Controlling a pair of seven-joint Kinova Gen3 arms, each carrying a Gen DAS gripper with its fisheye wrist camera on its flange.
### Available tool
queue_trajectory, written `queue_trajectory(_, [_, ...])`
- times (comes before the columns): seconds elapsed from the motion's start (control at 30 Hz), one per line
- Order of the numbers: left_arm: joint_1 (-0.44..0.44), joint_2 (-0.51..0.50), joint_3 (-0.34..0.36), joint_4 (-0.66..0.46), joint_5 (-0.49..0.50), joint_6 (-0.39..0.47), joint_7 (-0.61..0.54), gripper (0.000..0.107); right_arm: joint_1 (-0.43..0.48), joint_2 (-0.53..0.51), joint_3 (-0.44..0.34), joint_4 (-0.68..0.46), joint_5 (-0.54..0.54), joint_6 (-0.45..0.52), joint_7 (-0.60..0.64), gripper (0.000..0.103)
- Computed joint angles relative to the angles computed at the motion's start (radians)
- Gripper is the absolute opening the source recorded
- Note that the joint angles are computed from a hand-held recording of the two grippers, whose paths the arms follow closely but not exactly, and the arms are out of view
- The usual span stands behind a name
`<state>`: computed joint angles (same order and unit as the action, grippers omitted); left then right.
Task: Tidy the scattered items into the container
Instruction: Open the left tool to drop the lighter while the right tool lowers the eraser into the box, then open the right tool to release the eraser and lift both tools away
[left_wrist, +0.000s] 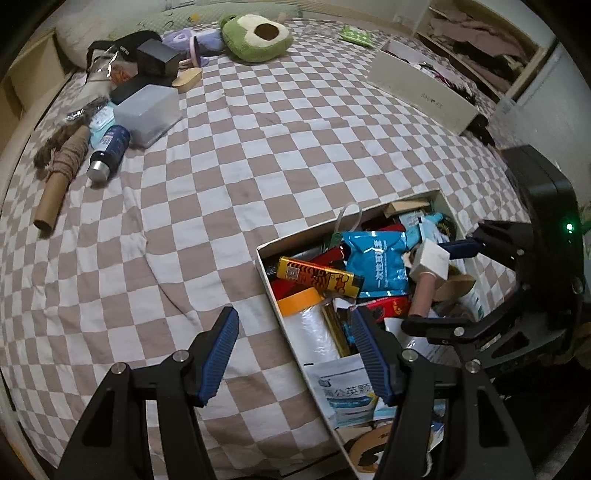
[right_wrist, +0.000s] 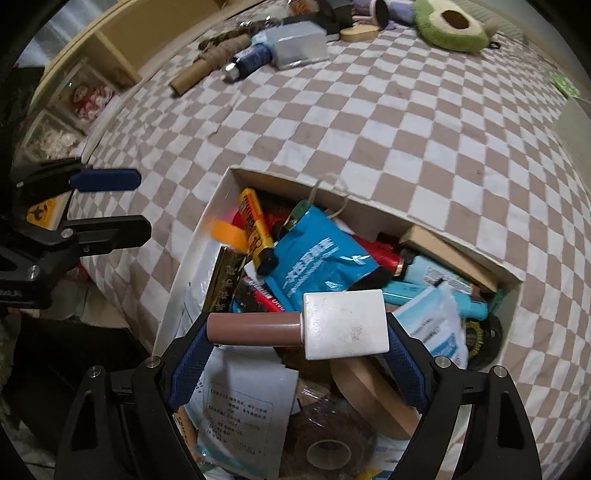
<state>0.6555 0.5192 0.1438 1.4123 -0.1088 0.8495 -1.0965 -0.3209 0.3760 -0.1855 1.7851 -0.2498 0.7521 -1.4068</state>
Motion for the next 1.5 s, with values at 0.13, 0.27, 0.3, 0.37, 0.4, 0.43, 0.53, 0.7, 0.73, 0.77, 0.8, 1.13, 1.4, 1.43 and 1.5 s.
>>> queue_trajectory(0.13, [0.010,-0.003,0.001,0.010,-0.017,-0.008,-0.020,0.063,-0.055,0.011,0.009,0.000,0.078,-0.023,-0.005,0.087])
queue_trajectory(0.27, [0.010,-0.013,0.003,0.034,-0.019,-0.041,-0.030,0.065,-0.074,0.021,0.011,0.000,0.112,-0.028,-0.018,0.087])
queue_trajectory(0.3, [0.009,-0.015,0.004,0.041,-0.016,-0.051,-0.031,0.075,-0.076,0.019,0.011,0.005,0.115,-0.038,-0.022,0.087])
queue_trajectory(0.37, [0.012,-0.022,-0.002,0.056,-0.017,-0.077,-0.022,0.097,-0.075,0.007,0.008,0.026,0.118,-0.074,-0.021,0.098])
queue_trajectory(0.4, [0.016,-0.027,-0.007,0.065,-0.022,-0.092,-0.013,0.100,-0.071,-0.001,0.004,0.035,0.116,-0.089,-0.016,0.103])
queue_trajectory(0.43, [0.014,-0.030,-0.005,0.068,-0.022,-0.099,-0.012,0.100,-0.064,-0.008,-0.002,0.044,0.109,-0.105,-0.006,0.103])
queue_trajectory(0.53, [0.001,-0.030,0.004,0.069,-0.006,-0.102,-0.018,0.100,-0.056,-0.026,-0.002,0.065,0.103,-0.134,-0.004,0.103])
queue_trajectory(0.7, [0.023,-0.032,-0.011,0.064,-0.025,-0.094,0.010,0.100,-0.051,-0.045,0.002,0.103,0.107,-0.171,-0.008,0.103])
queue_trajectory(0.73, [0.033,-0.034,-0.017,0.065,-0.037,-0.096,0.023,0.100,-0.051,-0.047,0.002,0.106,0.107,-0.176,-0.009,0.103])
queue_trajectory(0.77, [0.049,-0.037,-0.028,0.066,-0.056,-0.097,0.041,0.101,-0.050,-0.051,0.003,0.111,0.109,-0.181,-0.010,0.103])
queue_trajectory(0.8, [0.057,-0.039,-0.033,0.067,-0.070,-0.097,0.052,0.101,-0.050,-0.053,0.003,0.107,0.110,-0.177,-0.009,0.103])
queue_trajectory(1.13, [0.173,-0.082,-0.076,0.079,-0.273,-0.095,0.191,0.102,0.001,-0.173,0.005,0.153,0.064,-0.186,0.020,0.103])
queue_trajectory(1.4, [0.221,-0.149,-0.069,0.096,-0.403,-0.083,0.336,0.102,0.009,-0.321,0.023,0.209,0.027,-0.239,0.020,0.103])
queue_trajectory(1.43, [0.229,-0.157,-0.070,0.102,-0.426,-0.084,0.362,0.102,0.005,-0.339,0.026,0.218,0.043,-0.252,0.006,0.103])
queue_trajectory(1.5, [0.244,-0.176,-0.069,0.113,-0.467,-0.082,0.416,0.102,0.002,-0.376,0.034,0.234,0.058,-0.270,-0.012,0.103])
